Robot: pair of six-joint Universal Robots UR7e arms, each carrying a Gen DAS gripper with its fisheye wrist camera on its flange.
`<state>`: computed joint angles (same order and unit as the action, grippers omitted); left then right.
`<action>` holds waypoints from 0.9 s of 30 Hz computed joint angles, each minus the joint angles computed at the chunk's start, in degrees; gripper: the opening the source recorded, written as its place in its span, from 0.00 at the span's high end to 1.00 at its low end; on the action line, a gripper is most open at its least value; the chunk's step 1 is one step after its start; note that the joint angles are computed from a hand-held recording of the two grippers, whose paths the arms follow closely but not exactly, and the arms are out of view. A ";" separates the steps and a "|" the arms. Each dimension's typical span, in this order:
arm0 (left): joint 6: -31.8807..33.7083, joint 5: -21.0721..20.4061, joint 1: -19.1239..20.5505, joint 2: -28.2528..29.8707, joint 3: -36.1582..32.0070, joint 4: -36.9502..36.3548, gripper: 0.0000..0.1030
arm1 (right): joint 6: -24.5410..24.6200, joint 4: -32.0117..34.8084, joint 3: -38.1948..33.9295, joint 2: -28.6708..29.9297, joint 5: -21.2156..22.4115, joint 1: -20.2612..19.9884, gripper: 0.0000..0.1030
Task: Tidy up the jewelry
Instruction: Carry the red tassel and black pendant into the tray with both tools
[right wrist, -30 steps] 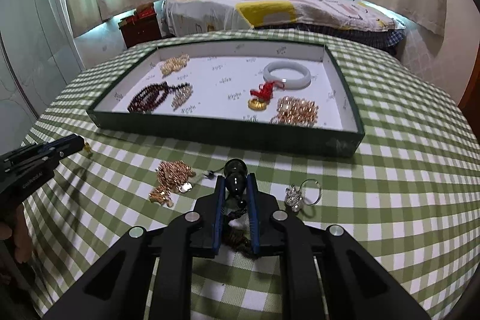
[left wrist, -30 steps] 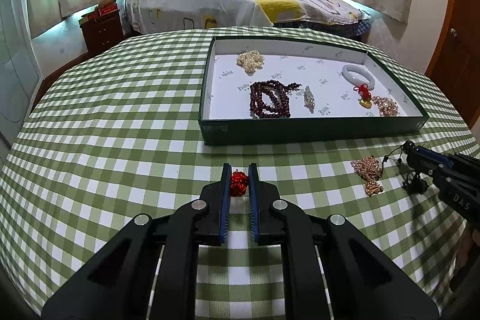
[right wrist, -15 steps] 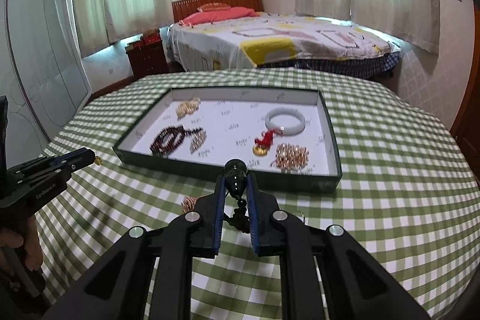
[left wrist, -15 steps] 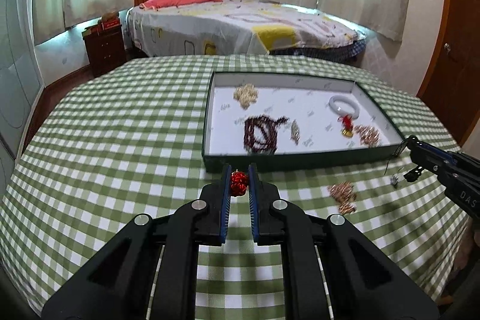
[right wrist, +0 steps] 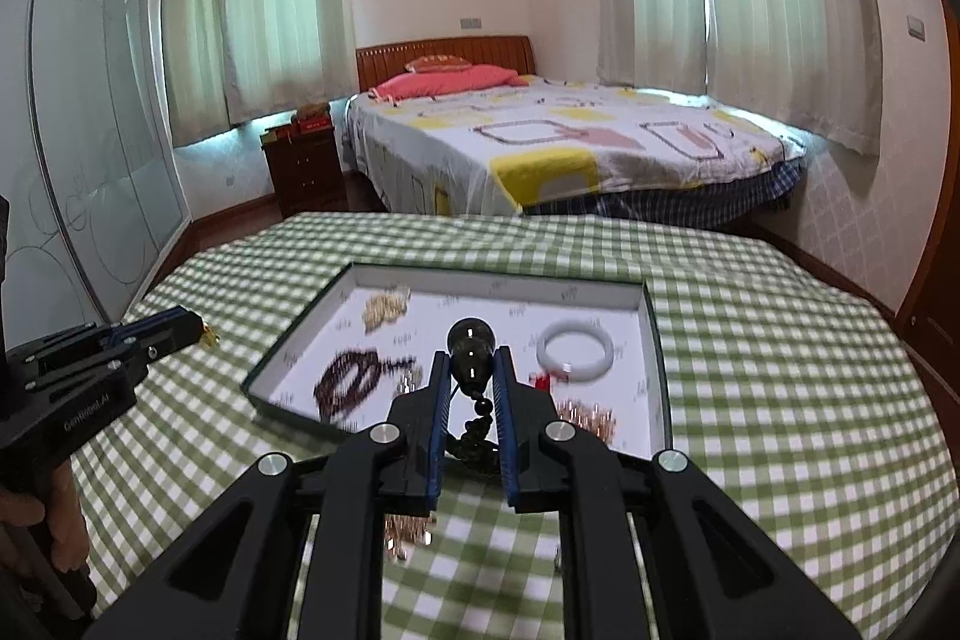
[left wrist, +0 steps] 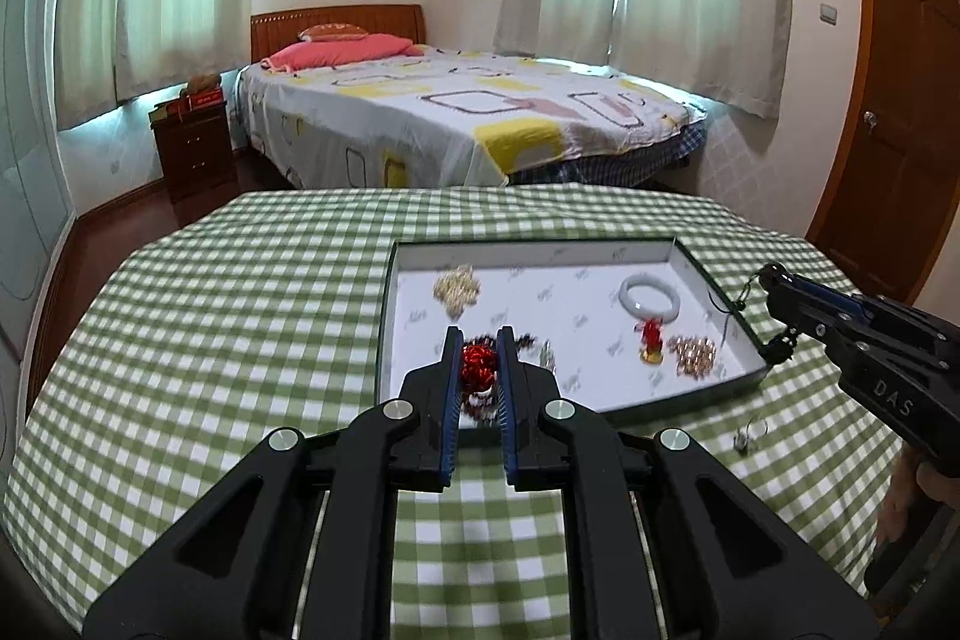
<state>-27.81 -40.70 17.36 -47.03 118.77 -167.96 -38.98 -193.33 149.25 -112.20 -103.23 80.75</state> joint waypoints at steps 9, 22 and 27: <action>6.16 0.78 1.83 3.93 -5.43 -4.34 0.89 | -0.17 -4.44 -4.62 6.51 -0.56 2.21 0.85; 12.50 0.85 7.87 14.79 -18.30 -6.39 0.89 | 0.08 -7.83 -11.11 17.25 0.82 0.76 0.85; 11.05 -1.66 11.33 18.54 -22.41 -2.25 0.89 | 0.11 -7.10 -12.47 21.22 0.85 -1.76 0.85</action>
